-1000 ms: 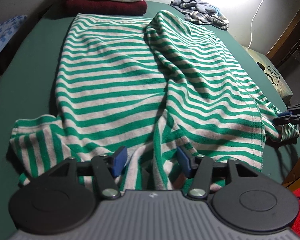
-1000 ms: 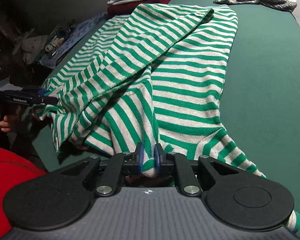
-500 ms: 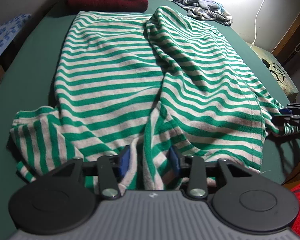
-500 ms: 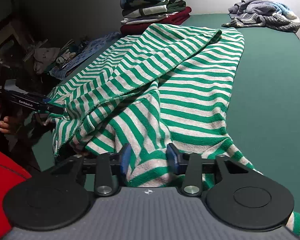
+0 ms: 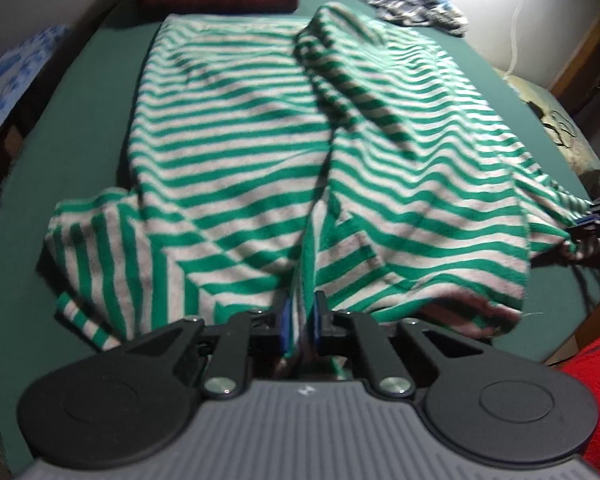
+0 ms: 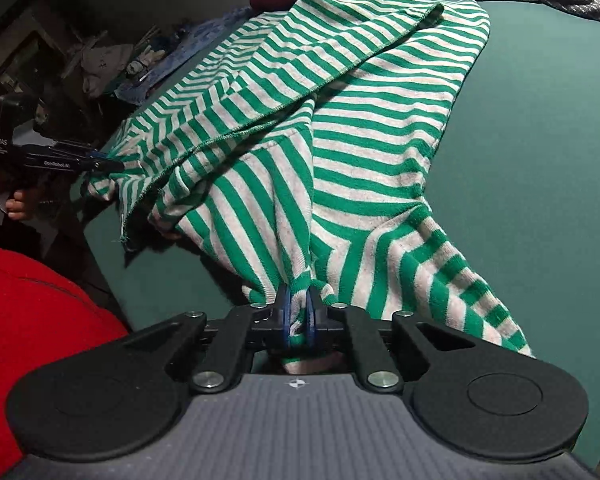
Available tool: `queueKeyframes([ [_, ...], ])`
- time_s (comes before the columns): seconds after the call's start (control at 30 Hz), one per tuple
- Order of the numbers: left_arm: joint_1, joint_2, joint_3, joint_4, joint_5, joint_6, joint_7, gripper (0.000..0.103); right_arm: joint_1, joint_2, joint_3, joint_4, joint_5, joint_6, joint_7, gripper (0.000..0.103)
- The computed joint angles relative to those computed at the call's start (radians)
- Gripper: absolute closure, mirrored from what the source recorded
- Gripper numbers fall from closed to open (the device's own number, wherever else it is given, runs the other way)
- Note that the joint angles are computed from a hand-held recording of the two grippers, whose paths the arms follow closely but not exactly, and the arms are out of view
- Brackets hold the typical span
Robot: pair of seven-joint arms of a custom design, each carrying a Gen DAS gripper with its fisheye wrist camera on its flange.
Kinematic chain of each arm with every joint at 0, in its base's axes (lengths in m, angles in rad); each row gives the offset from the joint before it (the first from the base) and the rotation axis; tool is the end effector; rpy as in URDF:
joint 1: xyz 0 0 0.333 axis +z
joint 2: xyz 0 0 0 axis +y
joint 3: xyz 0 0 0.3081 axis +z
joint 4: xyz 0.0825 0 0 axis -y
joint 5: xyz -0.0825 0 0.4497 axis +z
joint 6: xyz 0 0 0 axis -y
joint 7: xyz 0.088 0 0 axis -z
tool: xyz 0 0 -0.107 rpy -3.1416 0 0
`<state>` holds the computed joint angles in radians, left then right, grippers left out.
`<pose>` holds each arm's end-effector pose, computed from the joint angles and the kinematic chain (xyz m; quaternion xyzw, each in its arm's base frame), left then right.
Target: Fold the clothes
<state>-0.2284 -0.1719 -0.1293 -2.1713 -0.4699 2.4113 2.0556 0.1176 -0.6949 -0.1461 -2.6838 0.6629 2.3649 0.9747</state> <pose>0.5565 -0.2130 0.4756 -0.4676 0.8427 -0.2647 0.0333 0.4334 -0.0011 0.4484 -0.7199 0.5985 -0.0001 0.3514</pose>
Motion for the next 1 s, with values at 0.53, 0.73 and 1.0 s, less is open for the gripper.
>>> queueKeyframes([
  [0.53,0.039,-0.189,0.045,-0.172,0.097,0.143,-0.27,0.036,0.323,0.144,-0.088,0.135,0.431,0.238,-0.283,0.053],
  [0.73,0.044,-0.116,0.083,-0.161,0.135,0.234,-0.351,0.055,0.358,0.294,0.009,0.253,0.568,0.261,-0.395,0.052],
  [1.0,0.045,-0.001,0.123,-0.06,-0.015,0.191,-0.034,0.055,0.314,0.407,0.158,0.35,0.477,0.364,-0.295,0.047],
])
